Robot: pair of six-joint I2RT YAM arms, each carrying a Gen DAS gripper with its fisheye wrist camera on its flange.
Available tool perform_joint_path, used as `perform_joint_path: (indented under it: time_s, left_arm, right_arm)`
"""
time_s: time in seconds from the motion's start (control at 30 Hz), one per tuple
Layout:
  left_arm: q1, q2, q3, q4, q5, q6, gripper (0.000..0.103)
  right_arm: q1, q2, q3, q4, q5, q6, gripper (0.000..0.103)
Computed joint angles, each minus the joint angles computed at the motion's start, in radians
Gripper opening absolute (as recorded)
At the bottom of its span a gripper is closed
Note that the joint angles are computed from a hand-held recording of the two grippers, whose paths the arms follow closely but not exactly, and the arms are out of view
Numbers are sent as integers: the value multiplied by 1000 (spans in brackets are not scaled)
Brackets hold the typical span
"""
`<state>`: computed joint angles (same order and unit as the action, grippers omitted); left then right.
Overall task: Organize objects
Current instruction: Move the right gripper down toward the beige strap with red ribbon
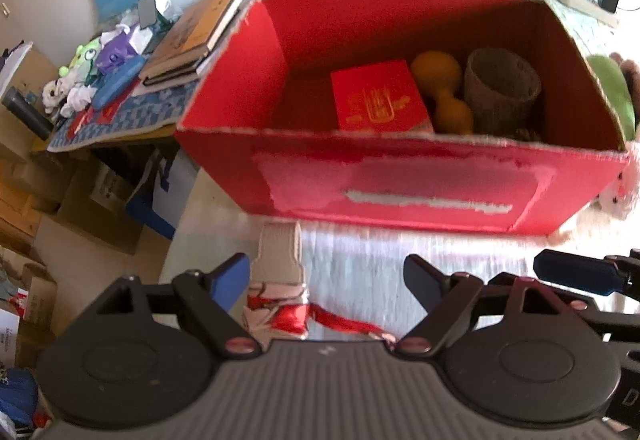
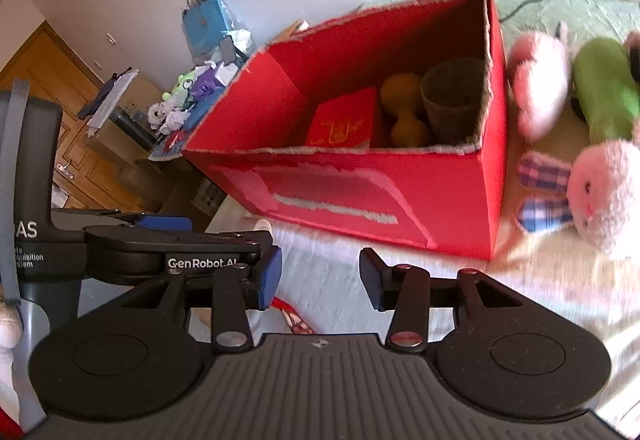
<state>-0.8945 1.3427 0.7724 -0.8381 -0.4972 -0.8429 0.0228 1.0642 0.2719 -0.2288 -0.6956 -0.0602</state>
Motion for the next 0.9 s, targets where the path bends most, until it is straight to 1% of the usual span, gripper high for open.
perform_joint_path:
  time_s: [0.33, 0.57, 0.9]
  left_arm:
    - [-44, 45, -37, -14, 51, -72, 86]
    - [-87, 64, -49, -38, 63, -135, 87]
    - [-132, 97, -51, -35, 94, -189, 87]
  right_arm:
    - [-39, 90, -4, -62, -21, -53, 47]
    - [-87, 118, -8, -121, -40, -126, 47]
    - [-175, 149, 0, -212, -57, -249, 46]
